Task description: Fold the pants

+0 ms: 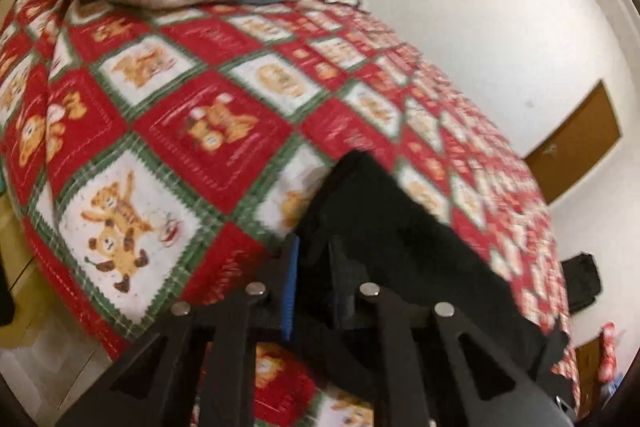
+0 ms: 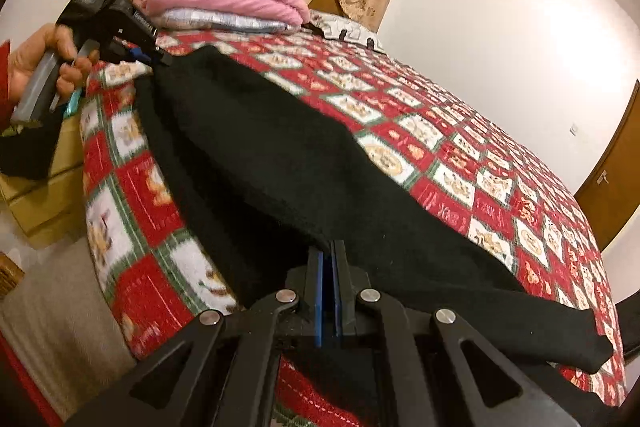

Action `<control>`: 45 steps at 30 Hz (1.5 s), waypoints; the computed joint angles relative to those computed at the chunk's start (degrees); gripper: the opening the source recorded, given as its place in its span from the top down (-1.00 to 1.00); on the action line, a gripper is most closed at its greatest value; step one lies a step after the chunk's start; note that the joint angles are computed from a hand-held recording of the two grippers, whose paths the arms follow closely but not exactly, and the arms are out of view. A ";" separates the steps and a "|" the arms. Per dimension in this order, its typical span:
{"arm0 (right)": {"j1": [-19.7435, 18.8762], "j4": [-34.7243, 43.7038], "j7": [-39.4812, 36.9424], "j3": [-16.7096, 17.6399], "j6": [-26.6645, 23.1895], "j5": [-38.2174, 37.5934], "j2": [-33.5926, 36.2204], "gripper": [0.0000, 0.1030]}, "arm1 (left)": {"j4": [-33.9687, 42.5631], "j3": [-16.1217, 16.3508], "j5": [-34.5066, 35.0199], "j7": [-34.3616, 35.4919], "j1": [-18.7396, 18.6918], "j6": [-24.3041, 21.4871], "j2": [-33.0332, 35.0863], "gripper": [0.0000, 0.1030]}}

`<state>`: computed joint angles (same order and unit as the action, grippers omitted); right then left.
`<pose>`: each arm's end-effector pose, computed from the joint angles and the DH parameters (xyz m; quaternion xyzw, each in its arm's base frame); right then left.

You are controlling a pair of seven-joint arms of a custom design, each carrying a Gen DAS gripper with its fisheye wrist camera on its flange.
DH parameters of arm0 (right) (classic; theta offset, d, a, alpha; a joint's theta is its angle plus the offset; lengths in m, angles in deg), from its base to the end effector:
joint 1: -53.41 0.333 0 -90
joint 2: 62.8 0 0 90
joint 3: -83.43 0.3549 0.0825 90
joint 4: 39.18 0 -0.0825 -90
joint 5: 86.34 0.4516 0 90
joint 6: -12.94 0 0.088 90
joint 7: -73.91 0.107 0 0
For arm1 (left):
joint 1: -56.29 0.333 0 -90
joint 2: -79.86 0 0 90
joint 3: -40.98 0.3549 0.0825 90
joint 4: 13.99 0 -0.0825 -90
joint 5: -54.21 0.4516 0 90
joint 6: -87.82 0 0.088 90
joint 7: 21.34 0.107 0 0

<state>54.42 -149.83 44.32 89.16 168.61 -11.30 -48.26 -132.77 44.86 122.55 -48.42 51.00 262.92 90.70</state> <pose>0.6998 0.0438 0.3935 -0.8691 0.2127 -0.2784 0.3493 0.6525 -0.0906 0.3905 -0.8531 0.3184 -0.3725 0.1792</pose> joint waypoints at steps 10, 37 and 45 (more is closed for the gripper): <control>-0.07 -1.97 2.20 -1.84 -5.51 -4.87 -2.73 0.93 | -4.05 -4.10 -6.51 10.01 1.86 -4.19 -4.36 0.73; -4.55 37.77 47.85 0.62 -38.37 -19.86 21.00 -0.29 | 12.70 -7.86 -13.27 24.36 -5.90 -25.68 6.61 0.25; -4.29 43.52 57.23 4.31 -44.52 -30.27 27.16 -0.29 | 11.69 -5.29 -6.65 18.27 -11.06 -29.03 7.14 0.22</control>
<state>50.13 -106.31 101.55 93.47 124.08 -41.56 -21.11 -121.08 39.57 115.90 -30.15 39.94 233.90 97.85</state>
